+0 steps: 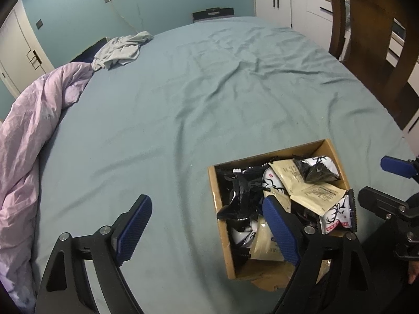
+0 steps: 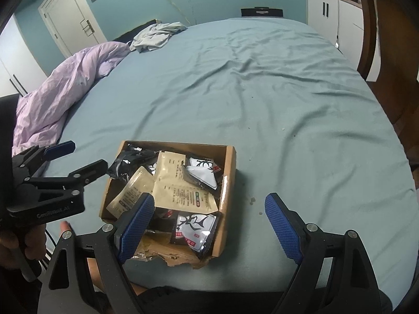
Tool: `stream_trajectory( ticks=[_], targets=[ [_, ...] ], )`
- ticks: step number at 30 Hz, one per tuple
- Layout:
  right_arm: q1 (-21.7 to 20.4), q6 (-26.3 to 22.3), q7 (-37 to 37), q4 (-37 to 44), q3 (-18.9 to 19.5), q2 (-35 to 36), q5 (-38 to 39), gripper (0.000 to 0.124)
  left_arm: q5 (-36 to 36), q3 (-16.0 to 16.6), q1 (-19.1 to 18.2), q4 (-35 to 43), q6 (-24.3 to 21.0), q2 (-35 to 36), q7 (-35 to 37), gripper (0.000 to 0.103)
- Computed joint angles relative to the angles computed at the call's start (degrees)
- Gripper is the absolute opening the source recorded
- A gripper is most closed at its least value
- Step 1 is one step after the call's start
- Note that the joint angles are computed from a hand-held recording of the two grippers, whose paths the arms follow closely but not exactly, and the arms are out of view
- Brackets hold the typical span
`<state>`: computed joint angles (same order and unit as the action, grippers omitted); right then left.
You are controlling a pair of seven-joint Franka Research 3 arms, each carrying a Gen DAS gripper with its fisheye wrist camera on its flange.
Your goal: Organize snacks
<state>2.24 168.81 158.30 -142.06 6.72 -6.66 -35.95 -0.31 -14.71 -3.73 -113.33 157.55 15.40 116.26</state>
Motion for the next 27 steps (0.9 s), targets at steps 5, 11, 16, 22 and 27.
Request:
stream_trajectory(
  ticks=[5, 11, 16, 22, 27],
  targets=[
    [0.00, 0.32, -0.47, 0.05, -0.27, 0.25, -0.41, 0.086, 1.29, 0.47, -0.45, -0.04, -0.12, 0.06, -1.21, 0.089],
    [-0.24, 0.89, -1.20, -0.47, -0.36, -0.03, 0.89, 0.086, 4.54, 1.64, -1.49, -0.27, 0.37, -0.01, -4.41, 0.091],
    [-0.28, -0.28, -1.61, 0.11, 0.04, 0.20, 0.17, 0.086, 5.01, 1.10, -1.12, -0.61, 0.46, -0.12, -4.10, 0.091],
    [0.65, -1.70, -1.75, 1.00, -0.50, 0.65, -1.33, 0.086, 5.17, 0.97, -1.04, -0.20, -0.52, 0.12, -4.03, 0.091],
    [1.02, -0.90, -2.96, 0.63, -1.26, 0.70, 0.38, 0.086, 4.94, 0.92, -0.99, -0.02, -0.79, 0.21, -3.73, 0.091]
  ],
)
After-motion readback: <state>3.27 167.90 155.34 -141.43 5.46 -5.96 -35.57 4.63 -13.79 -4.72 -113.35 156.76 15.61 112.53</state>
